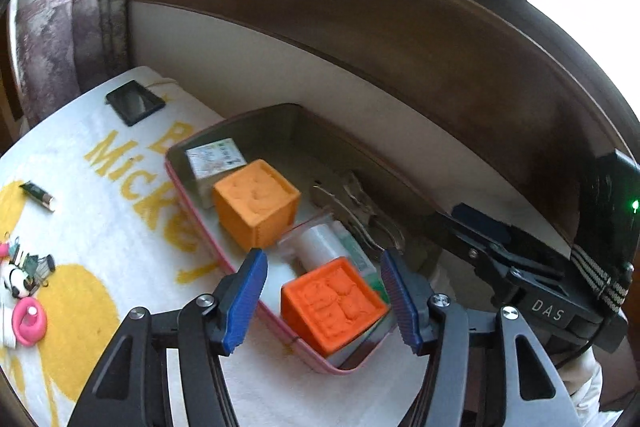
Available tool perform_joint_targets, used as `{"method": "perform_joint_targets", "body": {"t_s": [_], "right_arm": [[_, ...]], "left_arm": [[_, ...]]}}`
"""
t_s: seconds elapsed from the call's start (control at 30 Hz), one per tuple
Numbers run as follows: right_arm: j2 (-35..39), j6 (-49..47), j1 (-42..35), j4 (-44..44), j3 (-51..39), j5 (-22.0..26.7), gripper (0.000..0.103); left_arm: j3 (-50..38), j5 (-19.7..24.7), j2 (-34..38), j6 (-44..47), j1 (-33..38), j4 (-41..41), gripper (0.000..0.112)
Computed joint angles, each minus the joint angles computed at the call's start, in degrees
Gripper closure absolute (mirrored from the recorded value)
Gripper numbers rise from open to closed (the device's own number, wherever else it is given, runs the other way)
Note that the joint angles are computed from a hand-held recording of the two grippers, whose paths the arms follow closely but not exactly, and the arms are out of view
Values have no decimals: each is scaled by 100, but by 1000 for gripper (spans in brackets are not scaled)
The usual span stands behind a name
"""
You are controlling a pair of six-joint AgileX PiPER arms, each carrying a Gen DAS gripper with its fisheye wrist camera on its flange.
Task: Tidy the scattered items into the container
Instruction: 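Carry the dark orange block over the tin with the left gripper and open it, then move both grippers back to the white plate and pink foam knot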
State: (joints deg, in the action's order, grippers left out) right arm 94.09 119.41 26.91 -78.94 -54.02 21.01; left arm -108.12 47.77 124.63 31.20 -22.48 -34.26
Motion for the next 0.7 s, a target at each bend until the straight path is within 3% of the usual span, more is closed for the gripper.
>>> {"method": "perform_joint_targets", "body": {"t_s": [0.53,0.6,0.7], "right_arm": [[367,-384,347,441,-474,78,25],[483,-546,394,587,-638,50,25],[682,-834,481,810,-929,0,25]], "left_arm": [[665,-380,-306,43,534,-76,51],[763,-474,-330,60,661,-140,41],[1081,-728,-503,171,881,-262,38]]}}
